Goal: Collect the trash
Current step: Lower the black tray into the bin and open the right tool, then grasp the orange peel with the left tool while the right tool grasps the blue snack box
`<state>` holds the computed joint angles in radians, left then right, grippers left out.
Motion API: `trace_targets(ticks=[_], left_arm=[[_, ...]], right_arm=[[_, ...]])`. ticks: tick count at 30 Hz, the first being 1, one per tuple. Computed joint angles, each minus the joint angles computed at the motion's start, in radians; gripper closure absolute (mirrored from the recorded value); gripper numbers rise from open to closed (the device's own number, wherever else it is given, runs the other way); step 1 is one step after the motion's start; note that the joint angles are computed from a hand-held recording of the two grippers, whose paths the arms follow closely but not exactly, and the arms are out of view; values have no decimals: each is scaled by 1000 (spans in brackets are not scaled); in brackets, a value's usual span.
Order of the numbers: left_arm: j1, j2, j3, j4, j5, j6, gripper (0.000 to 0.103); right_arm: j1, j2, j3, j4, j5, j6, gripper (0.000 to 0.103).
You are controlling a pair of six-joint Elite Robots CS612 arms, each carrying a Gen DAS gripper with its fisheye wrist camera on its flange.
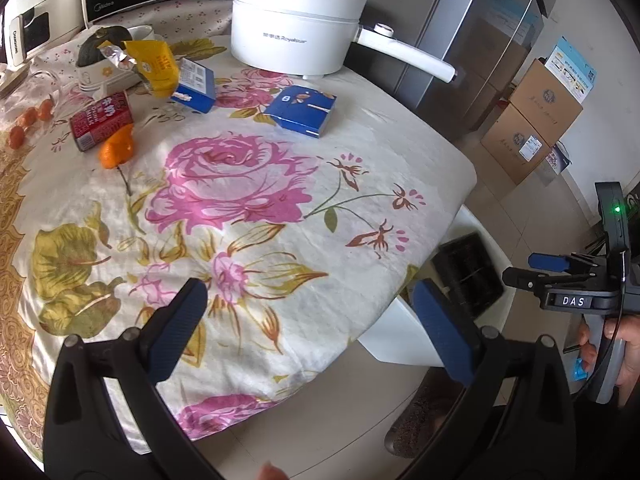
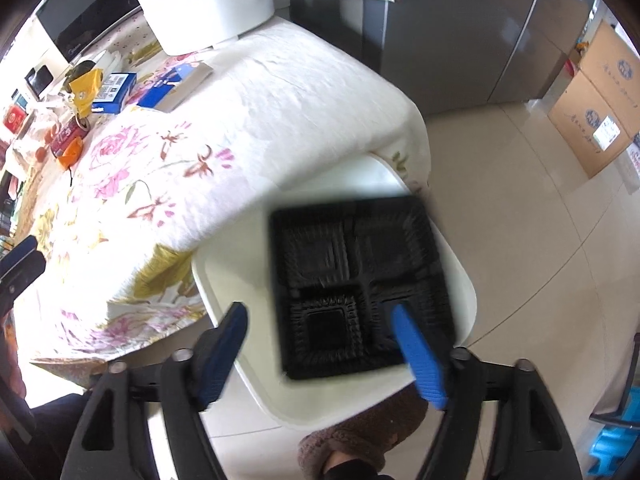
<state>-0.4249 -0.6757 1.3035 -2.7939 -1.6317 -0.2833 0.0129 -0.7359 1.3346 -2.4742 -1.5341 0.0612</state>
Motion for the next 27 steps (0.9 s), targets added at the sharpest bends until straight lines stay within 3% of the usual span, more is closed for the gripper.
trace_targets(ticks=[18, 24, 27], left_arm=[[67, -60, 106, -31, 51, -97, 1], [88, -71, 136, -33, 126, -145, 1], [108, -58, 111, 9, 133, -176, 1]], right_arm=[[66, 37, -105, 0, 67, -15, 21], [90, 62, -157, 5, 86, -11, 21], [102, 82, -195, 20, 89, -24, 20]])
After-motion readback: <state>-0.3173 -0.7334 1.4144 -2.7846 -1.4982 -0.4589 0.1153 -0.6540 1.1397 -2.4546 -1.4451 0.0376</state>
